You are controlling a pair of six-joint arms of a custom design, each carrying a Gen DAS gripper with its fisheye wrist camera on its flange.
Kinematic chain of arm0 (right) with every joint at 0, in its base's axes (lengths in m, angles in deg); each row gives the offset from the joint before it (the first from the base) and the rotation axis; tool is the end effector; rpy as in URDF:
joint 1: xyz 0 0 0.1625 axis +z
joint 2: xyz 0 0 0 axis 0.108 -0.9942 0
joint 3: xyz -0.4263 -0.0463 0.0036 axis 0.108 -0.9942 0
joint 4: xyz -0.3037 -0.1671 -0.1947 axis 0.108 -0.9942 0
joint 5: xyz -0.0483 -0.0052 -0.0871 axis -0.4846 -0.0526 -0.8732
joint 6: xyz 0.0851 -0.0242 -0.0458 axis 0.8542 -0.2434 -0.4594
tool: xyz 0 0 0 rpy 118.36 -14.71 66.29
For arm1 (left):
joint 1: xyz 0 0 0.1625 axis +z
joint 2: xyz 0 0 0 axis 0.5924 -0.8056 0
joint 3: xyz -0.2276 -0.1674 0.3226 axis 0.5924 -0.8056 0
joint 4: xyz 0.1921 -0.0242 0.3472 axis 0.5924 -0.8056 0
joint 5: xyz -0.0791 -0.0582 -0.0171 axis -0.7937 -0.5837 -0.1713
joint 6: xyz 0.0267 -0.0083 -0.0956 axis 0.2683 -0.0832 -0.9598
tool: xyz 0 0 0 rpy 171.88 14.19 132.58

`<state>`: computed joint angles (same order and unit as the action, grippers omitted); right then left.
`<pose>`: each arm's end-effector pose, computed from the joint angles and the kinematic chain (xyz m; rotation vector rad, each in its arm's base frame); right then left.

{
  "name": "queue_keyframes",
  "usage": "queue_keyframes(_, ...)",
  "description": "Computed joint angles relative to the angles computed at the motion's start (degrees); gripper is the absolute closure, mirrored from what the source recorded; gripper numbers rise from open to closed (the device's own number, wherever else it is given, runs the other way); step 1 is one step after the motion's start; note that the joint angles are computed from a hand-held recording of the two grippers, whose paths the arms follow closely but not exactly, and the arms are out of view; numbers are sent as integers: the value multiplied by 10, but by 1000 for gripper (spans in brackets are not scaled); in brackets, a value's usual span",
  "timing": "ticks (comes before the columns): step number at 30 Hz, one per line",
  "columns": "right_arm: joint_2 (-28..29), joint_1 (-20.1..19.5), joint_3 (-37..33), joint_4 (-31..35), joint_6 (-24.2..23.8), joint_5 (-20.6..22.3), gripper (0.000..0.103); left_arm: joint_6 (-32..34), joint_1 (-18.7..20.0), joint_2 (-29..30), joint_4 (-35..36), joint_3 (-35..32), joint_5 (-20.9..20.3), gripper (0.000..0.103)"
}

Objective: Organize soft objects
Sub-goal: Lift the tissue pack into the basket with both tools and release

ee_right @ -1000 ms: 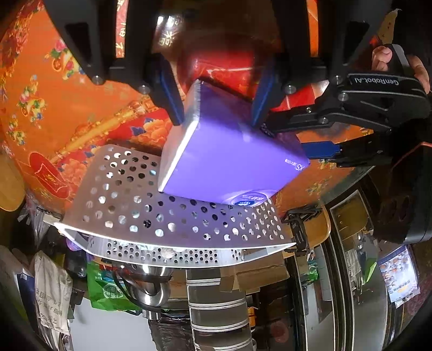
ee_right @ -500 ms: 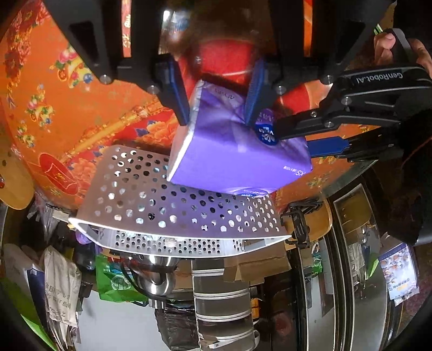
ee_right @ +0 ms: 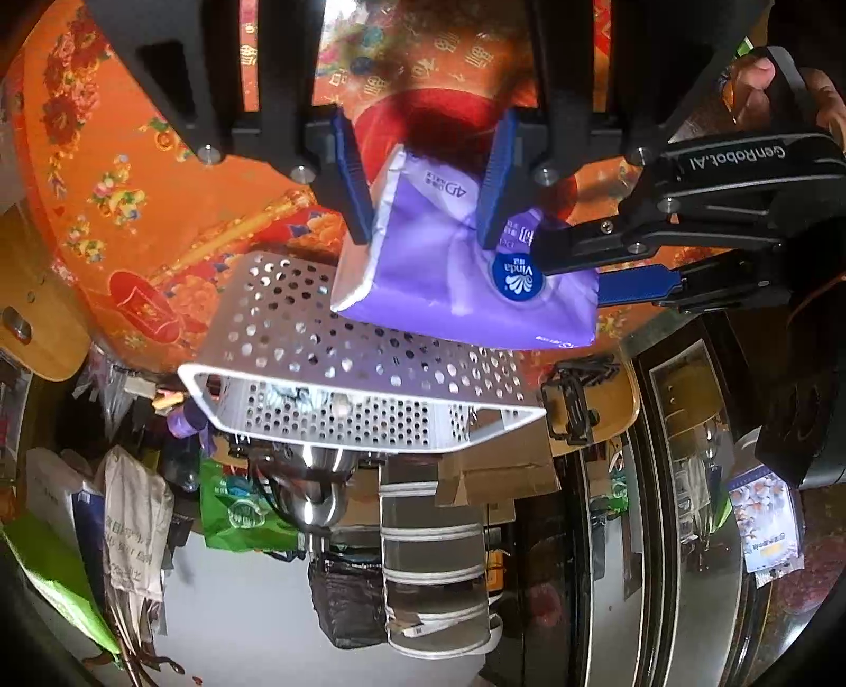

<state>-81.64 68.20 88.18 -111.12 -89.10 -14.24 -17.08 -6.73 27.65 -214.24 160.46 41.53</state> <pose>0.0040 -0.5152 0.3547 1.0635 -2.3640 0.8864 -0.4174 -0.4838 -0.0739 0.5513 2.3419 -1.0944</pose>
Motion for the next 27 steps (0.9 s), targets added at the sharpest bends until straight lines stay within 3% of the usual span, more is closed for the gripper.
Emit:
queue_keyframes(16,-24,33,-25,19,9,12,64,48,-16,-19,3,-38,14,60)
queue_keyframes(21,-14,53,-61,39,24,7,64,86,-11,-21,17,-80,18,60)
queue_keyframes(27,30,90,-143,64,47,-15,64,151,17,-10,72,-183,13,60)
